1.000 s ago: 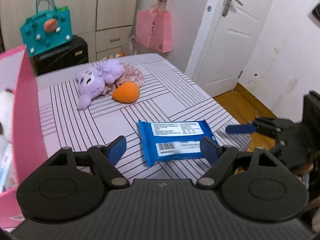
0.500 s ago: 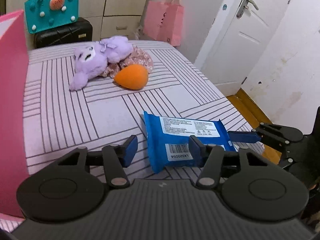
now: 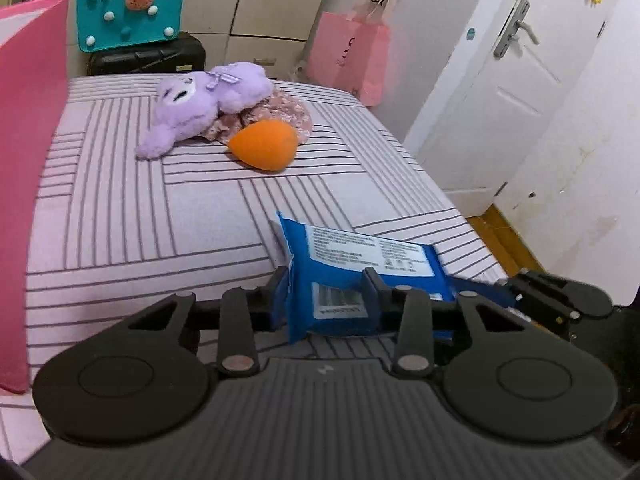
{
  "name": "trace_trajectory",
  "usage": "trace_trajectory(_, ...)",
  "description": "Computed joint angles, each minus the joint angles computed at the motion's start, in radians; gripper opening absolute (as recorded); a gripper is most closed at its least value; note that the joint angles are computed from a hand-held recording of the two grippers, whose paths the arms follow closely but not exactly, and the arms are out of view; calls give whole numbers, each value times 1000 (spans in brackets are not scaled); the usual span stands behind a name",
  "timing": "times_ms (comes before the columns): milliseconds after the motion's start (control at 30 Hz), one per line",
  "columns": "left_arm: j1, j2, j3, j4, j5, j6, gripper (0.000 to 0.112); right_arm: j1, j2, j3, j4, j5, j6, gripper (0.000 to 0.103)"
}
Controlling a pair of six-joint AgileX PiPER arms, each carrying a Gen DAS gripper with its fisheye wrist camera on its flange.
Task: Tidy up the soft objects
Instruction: 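Lift the blue wipe packet with the left tool over the pink box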
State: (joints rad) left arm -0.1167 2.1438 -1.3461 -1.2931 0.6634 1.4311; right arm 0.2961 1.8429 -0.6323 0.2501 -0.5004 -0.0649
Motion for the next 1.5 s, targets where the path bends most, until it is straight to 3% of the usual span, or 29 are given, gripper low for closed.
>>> trace_trajectory(67,0,-7,40,-85,-6,55,37,24,-6,-17,84,32,-53,53)
trace_trajectory(167,-23,-44,120,-208,-70,166,37,33,1,-8,87,-2,-33,52)
trace_trajectory(400,-35,-83,156,-193,-97,189,37,25,6,10,26,-45,53,52)
trace_trajectory(600,-64,-141,203,-162,-138,262,38,66,-29,-3,194,17,-88,50)
trace_trajectory(833,-9,-191,189,-23,-40,158,39,104,-107,17,275,24,-193,50)
trace_trajectory(1100,147,-276,168,81,162,87,40,143,-216,-31,297,126,-319,51)
trace_trajectory(1300,228,-392,236,90,184,111,41,178,-245,-100,294,203,-377,51)
trace_trajectory(1500,338,-444,224,107,251,96,41,205,-236,-231,432,313,-584,51)
